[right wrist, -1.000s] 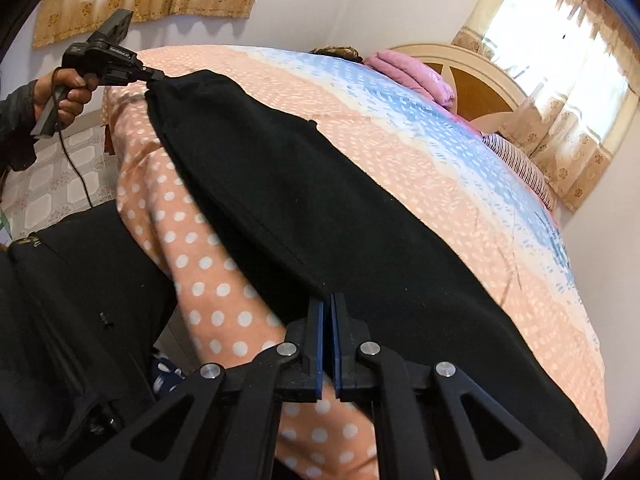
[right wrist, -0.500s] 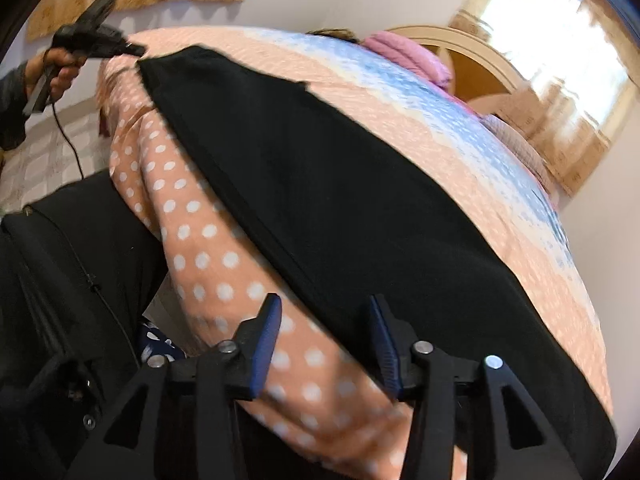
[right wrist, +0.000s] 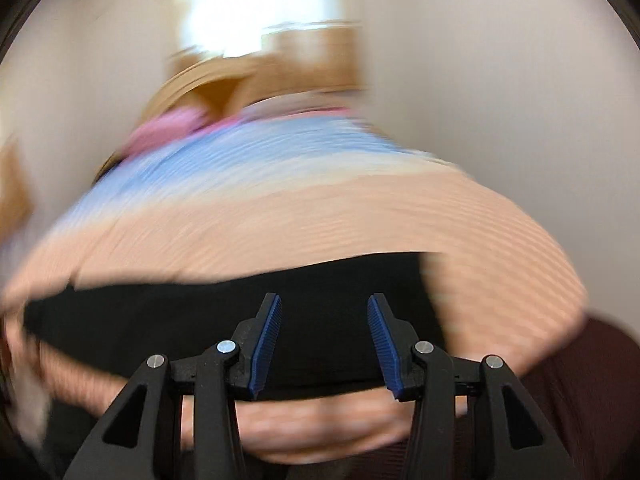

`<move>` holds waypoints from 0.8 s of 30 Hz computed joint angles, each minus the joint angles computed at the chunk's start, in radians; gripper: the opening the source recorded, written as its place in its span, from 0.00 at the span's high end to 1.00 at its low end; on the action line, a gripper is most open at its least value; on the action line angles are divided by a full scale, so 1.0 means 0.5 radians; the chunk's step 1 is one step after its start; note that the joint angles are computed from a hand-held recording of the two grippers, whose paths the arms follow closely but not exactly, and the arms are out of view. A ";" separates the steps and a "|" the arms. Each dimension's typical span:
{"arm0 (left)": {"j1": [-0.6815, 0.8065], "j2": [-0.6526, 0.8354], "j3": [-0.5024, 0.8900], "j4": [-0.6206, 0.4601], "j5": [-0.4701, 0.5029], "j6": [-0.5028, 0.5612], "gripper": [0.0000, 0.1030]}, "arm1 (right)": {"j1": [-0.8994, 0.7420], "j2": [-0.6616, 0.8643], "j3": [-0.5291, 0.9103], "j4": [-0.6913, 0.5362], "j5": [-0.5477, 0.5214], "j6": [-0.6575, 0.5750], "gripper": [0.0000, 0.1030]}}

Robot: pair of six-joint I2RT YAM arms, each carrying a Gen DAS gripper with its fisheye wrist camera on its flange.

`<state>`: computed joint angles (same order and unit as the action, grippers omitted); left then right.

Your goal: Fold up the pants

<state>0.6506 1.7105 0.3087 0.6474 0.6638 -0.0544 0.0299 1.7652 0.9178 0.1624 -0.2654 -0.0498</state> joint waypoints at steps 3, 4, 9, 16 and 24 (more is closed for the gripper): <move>-0.415 0.044 0.069 0.011 -0.138 -0.075 0.72 | -0.212 0.111 0.168 -0.223 -0.203 0.121 0.54; -0.540 0.065 0.101 -0.008 -0.168 -0.075 0.72 | -0.243 0.135 0.177 -0.263 -0.278 0.113 0.54; -1.107 0.191 0.319 -0.127 -0.399 -0.015 0.72 | -0.209 0.227 0.088 -0.203 -0.271 0.073 0.56; -1.378 0.439 0.552 -0.281 -0.446 0.053 0.71 | -0.235 0.192 0.004 -0.051 -0.175 -0.023 1.00; -1.228 0.464 0.485 -0.182 -0.170 -0.019 0.70 | -0.407 0.229 0.082 -0.129 -0.298 -0.010 0.99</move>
<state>0.0366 1.9426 0.5513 0.5564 0.5788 -0.0637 -0.1738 1.8795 0.9587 0.0980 -0.4146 -0.0549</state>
